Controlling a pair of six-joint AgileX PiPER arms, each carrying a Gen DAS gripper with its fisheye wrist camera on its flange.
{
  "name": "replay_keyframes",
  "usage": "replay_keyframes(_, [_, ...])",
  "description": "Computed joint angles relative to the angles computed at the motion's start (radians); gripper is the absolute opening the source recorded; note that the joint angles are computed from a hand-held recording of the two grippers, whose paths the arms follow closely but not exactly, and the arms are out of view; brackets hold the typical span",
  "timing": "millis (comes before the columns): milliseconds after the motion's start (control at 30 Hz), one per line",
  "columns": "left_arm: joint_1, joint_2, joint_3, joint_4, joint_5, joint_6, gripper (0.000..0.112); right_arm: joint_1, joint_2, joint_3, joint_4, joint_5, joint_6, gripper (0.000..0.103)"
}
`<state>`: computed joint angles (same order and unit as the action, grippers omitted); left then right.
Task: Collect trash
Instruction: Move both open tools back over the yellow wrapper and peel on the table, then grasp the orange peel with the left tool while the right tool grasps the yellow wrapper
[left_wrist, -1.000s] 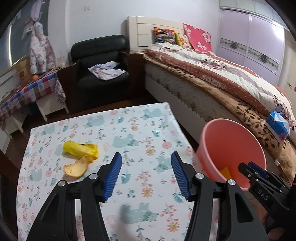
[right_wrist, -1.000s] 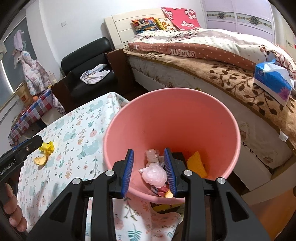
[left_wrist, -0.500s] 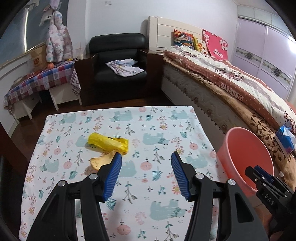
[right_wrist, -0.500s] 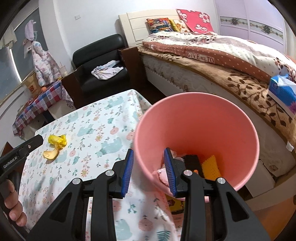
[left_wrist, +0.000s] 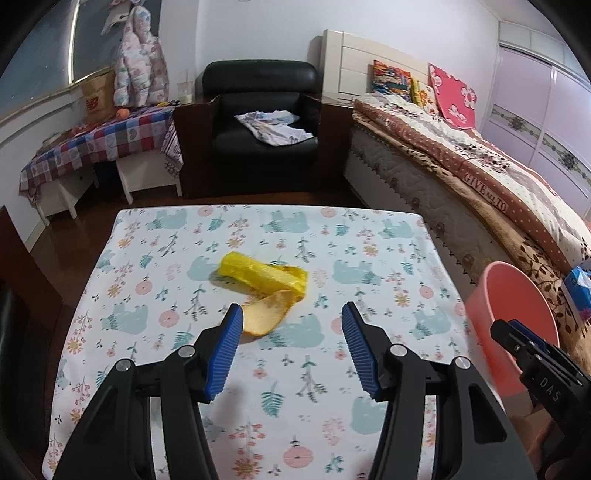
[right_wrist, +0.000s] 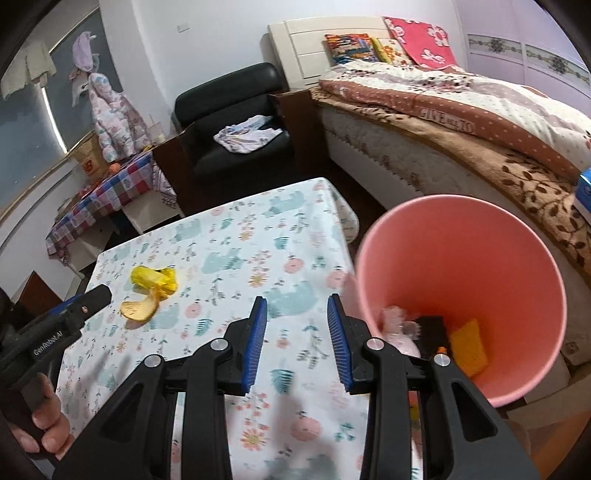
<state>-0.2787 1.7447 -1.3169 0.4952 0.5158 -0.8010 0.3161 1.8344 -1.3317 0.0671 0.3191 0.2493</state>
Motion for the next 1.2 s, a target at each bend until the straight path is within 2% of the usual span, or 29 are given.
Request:
replay_keyframes(100, [0.039, -0.01, 0.033, -0.038, -0.027, 0.031, 0.055, 0.025, 0.021, -0.031, 0.013, 0.01, -0.017, 0.035])
replay_keyframes(200, [0.105, -0.017, 0.074, -0.139, -0.068, 0.122, 0.055, 0.044, 0.047, -0.063, 0.039, 0.022, -0.044, 0.035])
replay_keyframes(433, [0.265, -0.002, 0.14, -0.516, -0.124, 0.459, 0.055, 0.066, 0.123, -0.151, 0.137, 0.067, -0.142, 0.035])
replay_keyframes(533, [0.309, 0.012, 0.144, -0.714, -0.134, 0.636, 0.055, 0.075, 0.157, -0.191, 0.17, 0.084, -0.175, 0.035])
replay_keyframes(633, [0.313, 0.037, 0.124, -0.825, -0.142, 0.738, 0.055, 0.087, 0.19, -0.236, 0.181, 0.101, -0.191, 0.035])
replay_keyframes(833, [0.256, 0.122, 0.016, -0.78, -0.137, 0.725, 0.051, 0.104, 0.254, -0.332, 0.179, 0.143, -0.2, 0.035])
replay_keyframes(900, [0.242, 0.161, -0.029, -0.722, -0.116, 0.675, 0.04, 0.108, 0.279, -0.372, 0.186, 0.16, -0.206, 0.035])
replay_keyframes(967, [0.246, 0.194, -0.063, -0.721, -0.086, 0.675, 0.031, 0.114, 0.304, -0.416, 0.19, 0.177, -0.207, 0.035])
replay_keyframes(1067, [0.257, 0.226, -0.094, -0.725, -0.058, 0.676, 0.009, 0.123, 0.353, -0.503, 0.208, 0.22, -0.219, 0.035])
replay_keyframes(1200, [0.283, 0.201, -0.049, -0.724, -0.088, 0.673, 0.004, 0.146, 0.436, -0.658, 0.21, 0.3, -0.231, 0.035])
